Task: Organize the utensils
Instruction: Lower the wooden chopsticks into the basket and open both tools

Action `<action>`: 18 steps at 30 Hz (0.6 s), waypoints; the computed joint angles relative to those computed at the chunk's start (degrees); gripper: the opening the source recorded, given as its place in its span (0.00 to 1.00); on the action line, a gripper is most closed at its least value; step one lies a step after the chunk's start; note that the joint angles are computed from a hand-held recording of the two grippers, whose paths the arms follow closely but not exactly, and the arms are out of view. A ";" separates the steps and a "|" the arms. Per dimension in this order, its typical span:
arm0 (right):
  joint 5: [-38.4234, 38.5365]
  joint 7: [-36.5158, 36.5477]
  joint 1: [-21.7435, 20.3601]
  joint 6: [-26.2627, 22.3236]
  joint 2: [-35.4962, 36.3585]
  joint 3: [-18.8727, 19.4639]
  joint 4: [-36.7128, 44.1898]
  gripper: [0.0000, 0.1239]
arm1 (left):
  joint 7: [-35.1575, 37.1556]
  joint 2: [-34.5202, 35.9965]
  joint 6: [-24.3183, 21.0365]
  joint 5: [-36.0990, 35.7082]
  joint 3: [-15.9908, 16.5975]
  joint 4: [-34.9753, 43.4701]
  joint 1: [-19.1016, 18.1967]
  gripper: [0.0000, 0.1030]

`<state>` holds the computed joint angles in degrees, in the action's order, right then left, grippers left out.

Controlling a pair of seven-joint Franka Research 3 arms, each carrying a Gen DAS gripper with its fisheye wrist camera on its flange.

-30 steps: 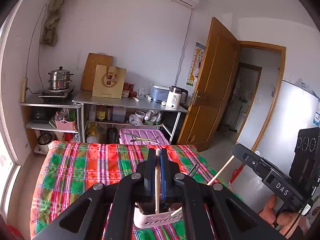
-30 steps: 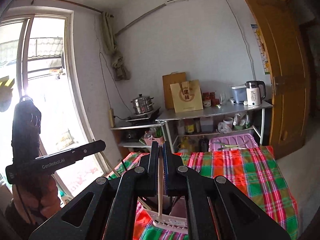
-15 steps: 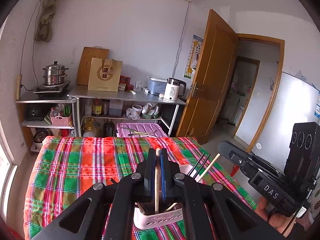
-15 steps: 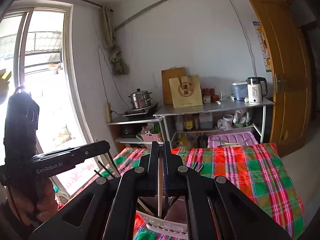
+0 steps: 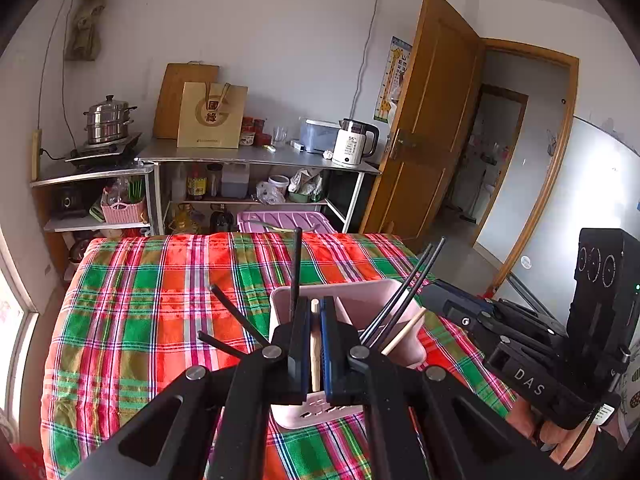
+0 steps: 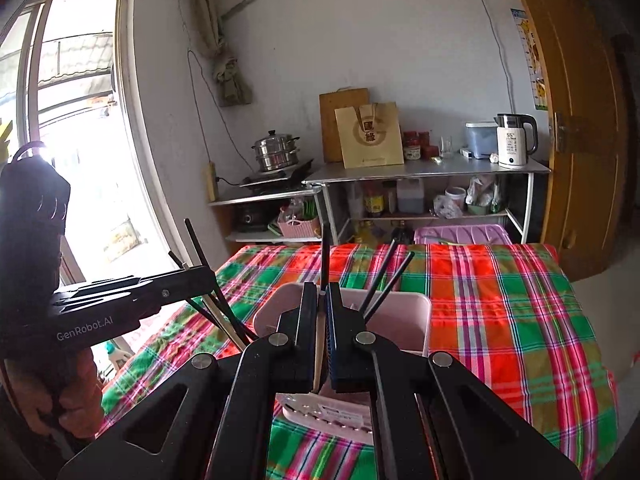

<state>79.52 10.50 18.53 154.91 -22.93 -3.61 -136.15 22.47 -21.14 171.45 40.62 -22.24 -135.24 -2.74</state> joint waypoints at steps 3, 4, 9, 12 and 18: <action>-1.85 1.62 -0.40 -0.98 0.17 -0.07 -0.17 0.05 | 1.08 0.26 -0.71 -1.28 0.86 -0.14 -1.36 0.04; -2.19 1.90 -0.44 -0.66 0.08 0.10 -0.34 0.07 | 1.28 0.22 -1.28 -1.40 0.79 -0.07 -1.52 0.04; -2.25 1.68 -0.32 -1.40 -1.39 -0.68 -1.01 0.11 | 0.06 -1.63 -1.54 -0.42 -0.03 -0.75 -1.13 0.09; -2.01 1.69 -0.44 -1.84 -2.77 -1.15 -1.53 0.12 | -0.96 -3.85 -1.03 -0.27 -0.52 -1.84 -0.82 0.18; -1.60 0.60 -0.74 -3.73 -8.26 -2.74 -4.91 0.14 | -3.39 -10.53 -1.04 -0.64 -2.69 -5.83 -0.09 0.22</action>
